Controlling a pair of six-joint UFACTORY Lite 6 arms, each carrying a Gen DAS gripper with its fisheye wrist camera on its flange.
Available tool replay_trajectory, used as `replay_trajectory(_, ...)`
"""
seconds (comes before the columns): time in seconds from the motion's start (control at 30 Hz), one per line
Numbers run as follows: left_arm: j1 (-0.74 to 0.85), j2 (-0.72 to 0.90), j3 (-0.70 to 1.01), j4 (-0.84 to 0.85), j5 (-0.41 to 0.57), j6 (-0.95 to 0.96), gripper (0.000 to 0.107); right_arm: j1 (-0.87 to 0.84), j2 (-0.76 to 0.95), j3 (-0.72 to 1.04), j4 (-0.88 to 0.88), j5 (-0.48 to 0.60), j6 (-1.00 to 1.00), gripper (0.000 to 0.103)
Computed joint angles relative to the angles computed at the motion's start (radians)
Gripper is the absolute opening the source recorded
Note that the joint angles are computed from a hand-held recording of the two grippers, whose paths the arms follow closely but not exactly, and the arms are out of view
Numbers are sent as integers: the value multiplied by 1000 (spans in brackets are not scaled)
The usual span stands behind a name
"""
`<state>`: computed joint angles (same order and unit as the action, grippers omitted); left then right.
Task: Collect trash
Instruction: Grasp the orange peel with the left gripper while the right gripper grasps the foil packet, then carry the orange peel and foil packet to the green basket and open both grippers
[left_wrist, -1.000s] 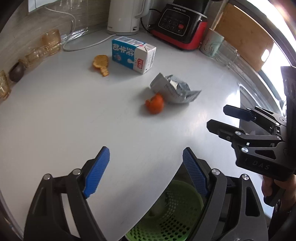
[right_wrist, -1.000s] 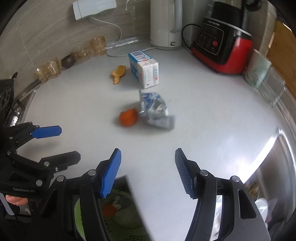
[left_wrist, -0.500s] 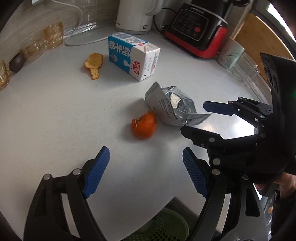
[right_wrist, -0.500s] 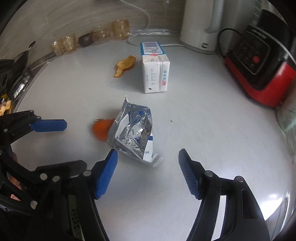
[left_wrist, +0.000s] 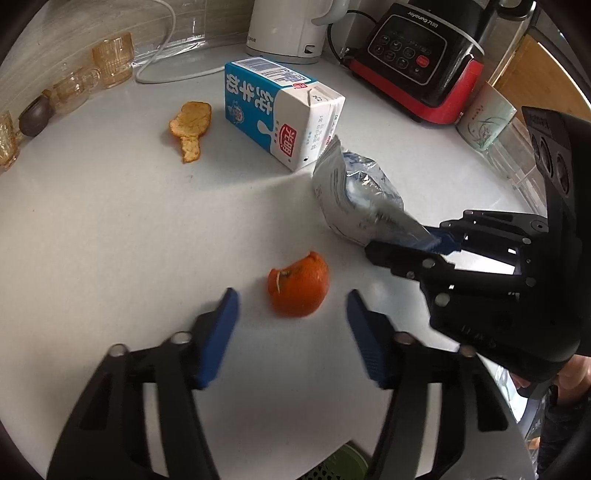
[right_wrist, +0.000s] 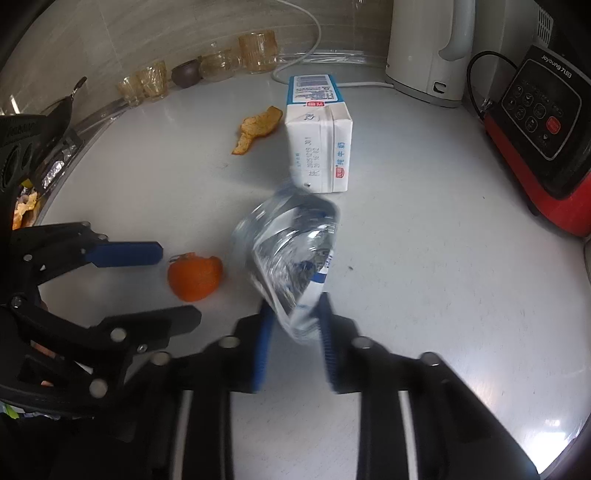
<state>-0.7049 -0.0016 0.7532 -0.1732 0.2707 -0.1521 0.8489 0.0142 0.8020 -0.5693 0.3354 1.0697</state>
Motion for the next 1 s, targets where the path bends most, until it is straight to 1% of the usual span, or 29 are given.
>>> replay_trajectory(0.03, 0, 9, 8, -9, 2, 11, 36, -12, -8, -6, 17, -8, -18, 14)
replay_trajectory(0.1, -4, 22, 20, -14, 1, 19, 30, -30, -30, -21, 36, -19, -32, 13)
replay_trajectory(0.13, -16, 19, 18, 36, -8, -35, 28, -34, -37, -26, 41, -21, -35, 13)
replay_trajectory(0.27, -29, 9, 15, 68, -15, -72, 25, -33, -74, -48, 30, -8, -8, 13)
replay_trajectory(0.4, -42, -42, -5, 97, 0, -122, 25, -2, -113, -65, 4, 22, 47, 13)
replay_trajectory(0.5, -64, -142, -56, 145, 36, -195, 25, 43, -162, -85, -18, 53, 107, 13)
replay_trajectory(0.6, -96, -258, -114, 188, 85, -278, 25, 140, -213, -100, -62, 108, 216, 13)
replay_trajectory(0.67, -148, -374, -172, 258, 141, -389, 25, 197, -248, -115, -70, 126, 274, 13)
replay_trajectory(0.7, -188, -444, -205, 308, 184, -466, 25, 240, -260, -118, -83, 145, 320, 13)
replay_trajectory(0.77, -241, -541, -253, 363, 243, -557, 25, 335, -255, -101, -113, 208, 410, 13)
replay_trajectory(0.87, -360, -718, -333, 432, 378, -692, 25, 513, -212, -58, -151, 312, 593, 13)
replay_trajectory(0.9, -386, -753, -349, 438, 407, -710, 25, 558, -194, -44, -159, 336, 645, 13)
replay_trajectory(1.0, -526, -924, -419, 464, 547, -788, 25, 702, -107, 24, -175, 408, 821, 13)
